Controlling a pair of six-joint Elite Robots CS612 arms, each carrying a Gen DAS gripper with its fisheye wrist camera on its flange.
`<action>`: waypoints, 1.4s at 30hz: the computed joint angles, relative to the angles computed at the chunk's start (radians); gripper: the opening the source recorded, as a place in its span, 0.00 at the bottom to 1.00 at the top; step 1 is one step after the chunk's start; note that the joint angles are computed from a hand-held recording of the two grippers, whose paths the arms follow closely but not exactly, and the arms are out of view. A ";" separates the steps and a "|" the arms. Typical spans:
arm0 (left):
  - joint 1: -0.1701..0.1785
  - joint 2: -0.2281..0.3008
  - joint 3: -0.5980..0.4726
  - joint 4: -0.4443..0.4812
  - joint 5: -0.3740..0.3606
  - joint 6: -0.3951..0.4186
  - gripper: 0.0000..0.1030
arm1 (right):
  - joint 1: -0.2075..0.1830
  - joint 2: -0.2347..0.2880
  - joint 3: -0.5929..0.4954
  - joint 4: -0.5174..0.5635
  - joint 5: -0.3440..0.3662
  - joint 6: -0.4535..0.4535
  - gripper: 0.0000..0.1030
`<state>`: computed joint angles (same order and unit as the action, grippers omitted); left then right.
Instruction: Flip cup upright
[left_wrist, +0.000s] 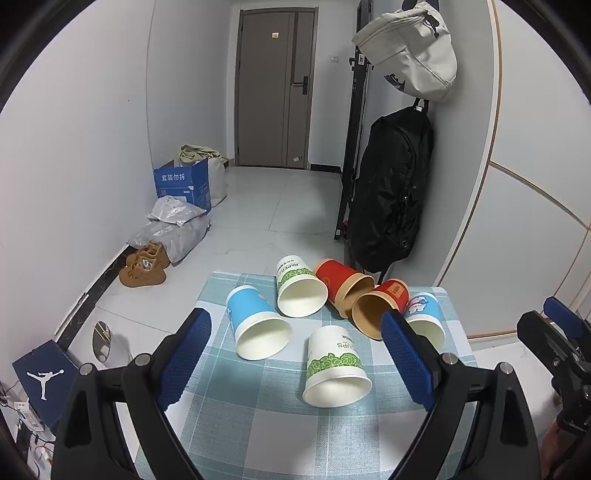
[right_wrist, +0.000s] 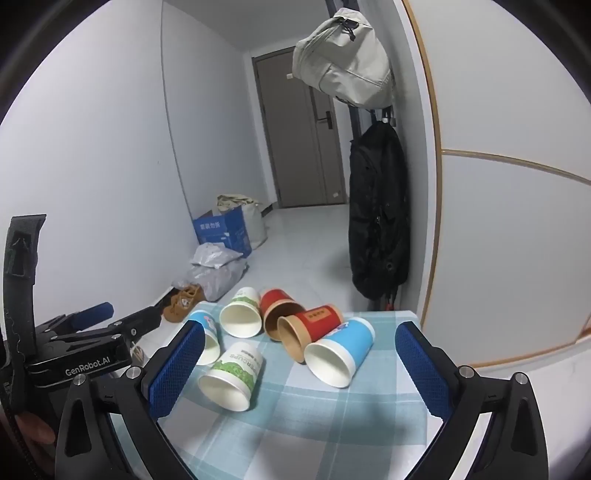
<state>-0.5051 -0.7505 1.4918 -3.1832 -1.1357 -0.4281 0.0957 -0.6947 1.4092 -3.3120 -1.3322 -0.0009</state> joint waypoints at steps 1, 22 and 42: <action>0.000 -0.001 0.001 0.000 -0.004 0.000 0.88 | 0.000 0.000 0.000 0.000 0.000 0.000 1.00; 0.007 0.006 0.003 -0.015 -0.035 0.012 0.88 | -0.002 -0.001 -0.001 0.005 -0.003 0.013 1.00; 0.008 0.005 0.006 -0.003 -0.044 -0.006 0.88 | -0.002 -0.001 0.001 -0.004 0.000 0.018 1.00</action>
<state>-0.4969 -0.7455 1.4978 -3.1861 -1.1796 -0.4342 0.0935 -0.6959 1.4102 -3.3162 -1.3318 0.0170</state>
